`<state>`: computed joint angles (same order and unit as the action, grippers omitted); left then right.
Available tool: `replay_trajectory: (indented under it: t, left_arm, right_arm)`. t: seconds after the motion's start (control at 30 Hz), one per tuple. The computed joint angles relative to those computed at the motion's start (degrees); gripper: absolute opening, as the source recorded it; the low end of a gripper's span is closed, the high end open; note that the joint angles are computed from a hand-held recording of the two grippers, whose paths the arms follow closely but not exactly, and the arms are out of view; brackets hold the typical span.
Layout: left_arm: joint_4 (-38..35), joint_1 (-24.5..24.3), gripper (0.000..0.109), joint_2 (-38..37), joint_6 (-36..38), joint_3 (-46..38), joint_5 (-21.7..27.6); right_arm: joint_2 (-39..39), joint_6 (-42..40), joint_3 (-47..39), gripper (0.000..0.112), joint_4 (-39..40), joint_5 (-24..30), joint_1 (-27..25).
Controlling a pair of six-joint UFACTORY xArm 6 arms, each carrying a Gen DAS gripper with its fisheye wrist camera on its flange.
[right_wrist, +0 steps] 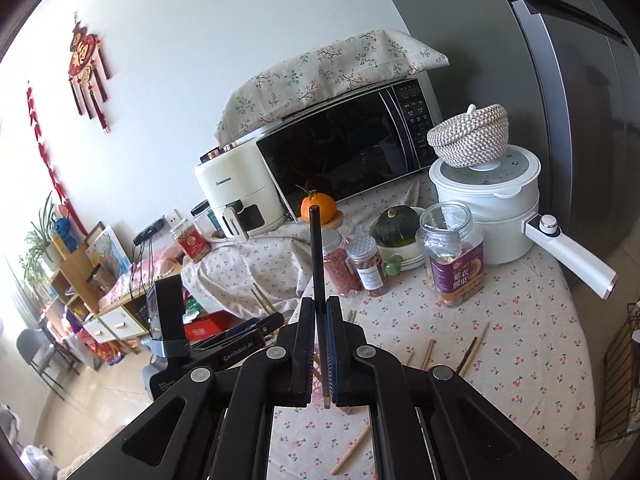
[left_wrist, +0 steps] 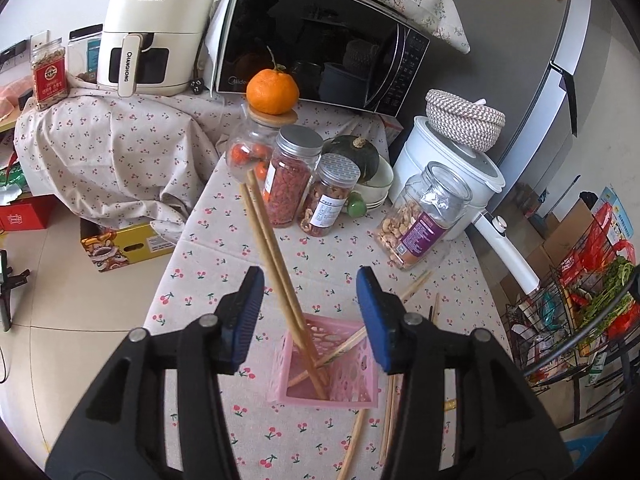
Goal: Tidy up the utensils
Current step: 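Carry the wooden chopstick into the pink basket and open the left tool, then lower the black chopstick into the pink basket and open the right tool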
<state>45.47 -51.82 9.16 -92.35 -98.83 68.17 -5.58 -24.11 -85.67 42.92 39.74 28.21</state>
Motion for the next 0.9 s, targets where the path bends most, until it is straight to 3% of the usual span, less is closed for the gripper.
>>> replay_trajectory:
  t: [0.07,0.27,0.57,0.9]
  left_arm:
    - [-0.28,-0.98,0.061,-0.05,1.11,-0.81,2.74]
    - [-3.69,-2.54,0.064,-2.37,2.20,1.26,6.03]
    - [-5.47,-2.64,0.065,-7.02,0.32,7.41,4.02]
    - [-5.37,-2.67,0.065,-8.14,0.41,8.75,2.31]
  right_arm:
    - [0.99,0.98,-1.22,0.005,-0.44,-0.01,0.28]
    - [4.77,4.22,-5.10,0.005,-1.65,-1.23,1.61]
    - [11.44,9.25,-7.66,0.005,-6.19,-7.35,5.36]
    - [15.47,9.88,-8.21,0.005,-6.37,-9.75,7.09]
